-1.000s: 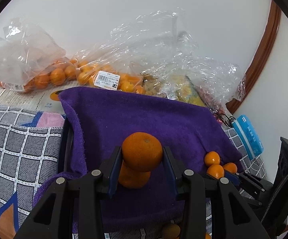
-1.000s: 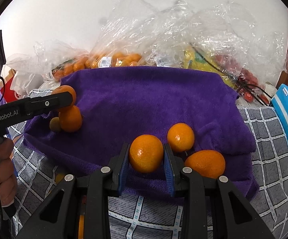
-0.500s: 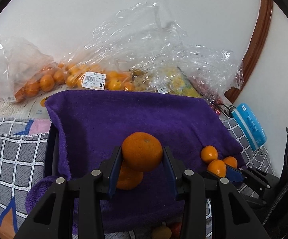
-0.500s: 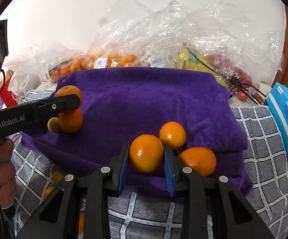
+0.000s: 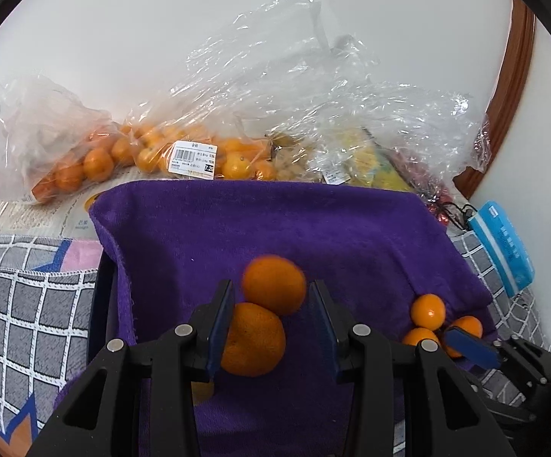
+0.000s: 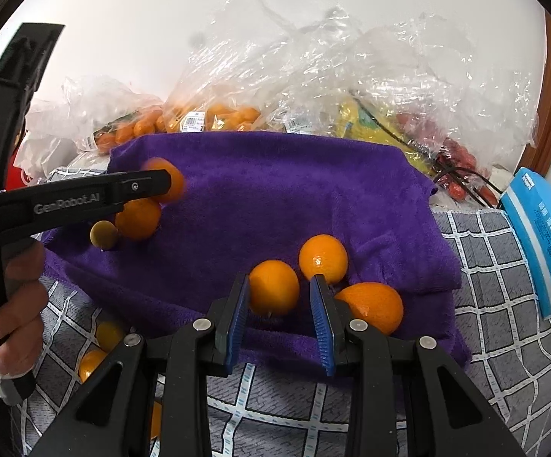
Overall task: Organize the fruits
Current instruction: 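Lower and open both tools to release the fruits onto the towel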
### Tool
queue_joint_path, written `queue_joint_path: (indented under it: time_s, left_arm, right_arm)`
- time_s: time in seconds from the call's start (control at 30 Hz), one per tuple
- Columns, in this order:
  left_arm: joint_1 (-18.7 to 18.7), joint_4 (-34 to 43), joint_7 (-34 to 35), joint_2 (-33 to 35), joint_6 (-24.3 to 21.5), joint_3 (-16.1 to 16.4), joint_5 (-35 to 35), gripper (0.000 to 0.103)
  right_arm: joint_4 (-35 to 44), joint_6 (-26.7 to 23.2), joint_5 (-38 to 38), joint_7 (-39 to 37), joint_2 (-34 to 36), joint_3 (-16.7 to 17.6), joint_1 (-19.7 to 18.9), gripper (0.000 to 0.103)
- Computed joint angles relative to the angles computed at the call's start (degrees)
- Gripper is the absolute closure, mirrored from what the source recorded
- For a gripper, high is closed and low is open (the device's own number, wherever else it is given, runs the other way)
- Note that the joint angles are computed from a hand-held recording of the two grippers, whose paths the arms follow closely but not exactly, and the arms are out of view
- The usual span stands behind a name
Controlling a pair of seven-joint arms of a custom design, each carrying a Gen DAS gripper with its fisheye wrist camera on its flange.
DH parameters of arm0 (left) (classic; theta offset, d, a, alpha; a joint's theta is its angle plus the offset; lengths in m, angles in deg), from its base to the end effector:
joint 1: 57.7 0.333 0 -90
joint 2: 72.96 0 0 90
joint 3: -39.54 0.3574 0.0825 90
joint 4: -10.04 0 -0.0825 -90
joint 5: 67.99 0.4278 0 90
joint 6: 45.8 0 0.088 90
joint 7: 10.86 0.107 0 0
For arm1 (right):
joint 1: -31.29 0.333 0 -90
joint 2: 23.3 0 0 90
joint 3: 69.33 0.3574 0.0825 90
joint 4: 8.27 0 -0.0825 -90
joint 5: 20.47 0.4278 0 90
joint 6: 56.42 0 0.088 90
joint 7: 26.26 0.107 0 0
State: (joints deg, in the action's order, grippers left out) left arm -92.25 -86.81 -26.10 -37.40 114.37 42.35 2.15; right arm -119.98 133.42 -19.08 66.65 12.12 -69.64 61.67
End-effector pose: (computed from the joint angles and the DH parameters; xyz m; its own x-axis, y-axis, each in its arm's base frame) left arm 0.6148 -0.4377 0.2710 0.1104 -0.9796 0.1679 -0.7024 -0.1964 -0.6841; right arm 0.6182 0.3555 0.2430 0.4507 -0.8915 -0.0444 -0.6700 -0.3050 -0.6768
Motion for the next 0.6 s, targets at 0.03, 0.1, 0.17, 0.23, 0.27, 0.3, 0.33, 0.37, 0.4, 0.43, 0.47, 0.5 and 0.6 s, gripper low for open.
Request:
queue_joint_path:
  time_s: [0.03,0.1,0.17,0.23,0.27,0.3,0.33,0.37,0.4,0.43,0.47,0.5,0.6]
  left_arm:
    - [-0.06,-0.05,0.07,0.00,-0.44,0.08,-0.07,0.064]
    - [0.20,-0.41,-0.20,-0.08,-0.74,0.07,-0.51,0.064]
    - [0.69,-0.97,-0.59,-0.27,-0.39,0.00,-1.09,0.064]
    - [1.05,-1.35,-0.64,-0.40,0.26,-0.01,-1.48,0.064]
    - [1.21,-1.61,-0.23,-0.54,0.46,-0.06,-1.70,0.064]
    - [1.22,-1.74,0.18,-0.62,0.44,-0.10,-1.94,0.064]
    - [1.22,-1.87,0.80,-0.73,0.08,-0.23,-2.40,0.064]
    - [1.31,-2.11,1.23,-0.88,-0.04,-0.37,-2.92,0.064]
    - [1.44,-2.41,1.36,-1.03,0.22,-0.49,-3.42,0.064]
    - [1.48,-2.68,1.43,-1.18,0.49,-0.53,-3.83,0.063]
    - [1.57,-3.07,1.46,-1.39,1.07,-0.54,-4.15,0.063]
    - [1.47,-3.56,1.18,-1.68,1.64,-0.35,-4.18,0.062]
    - [0.42,-4.87,-0.21,-2.75,1.60,0.45,-3.05,0.059]
  right_arm:
    - [0.00,-0.06,0.12,0.09,-0.05,0.04,-0.09,0.070]
    - [-0.28,0.16,-0.08,0.18,-0.26,1.48,-1.66,0.070]
    - [-0.48,0.23,-0.25,0.23,-0.43,2.33,-2.54,0.070]
    - [-0.85,0.53,-0.41,0.30,-0.62,2.98,-3.17,0.069]
    - [-1.13,0.92,-0.58,0.31,-0.72,3.52,-3.70,0.069]
    - [-1.40,1.17,-0.57,0.39,-0.84,3.72,-3.86,0.068]
    - [-1.62,1.31,-0.47,0.53,-0.99,3.75,-3.84,0.067]
    - [-1.95,1.61,-0.37,0.69,-1.18,3.86,-3.89,0.067]
    - [-2.41,2.16,-0.38,0.83,-1.42,4.24,-4.18,0.067]
    - [-2.85,2.67,-0.27,0.97,-1.68,4.26,-4.08,0.066]
    - [-3.39,3.23,-0.07,1.12,-2.01,4.15,-3.85,0.066]
    - [-4.23,3.83,0.14,1.24,-2.56,4.03,-3.53,0.066]
    - [-6.24,4.27,1.00,1.33,-4.12,3.15,-2.03,0.066]
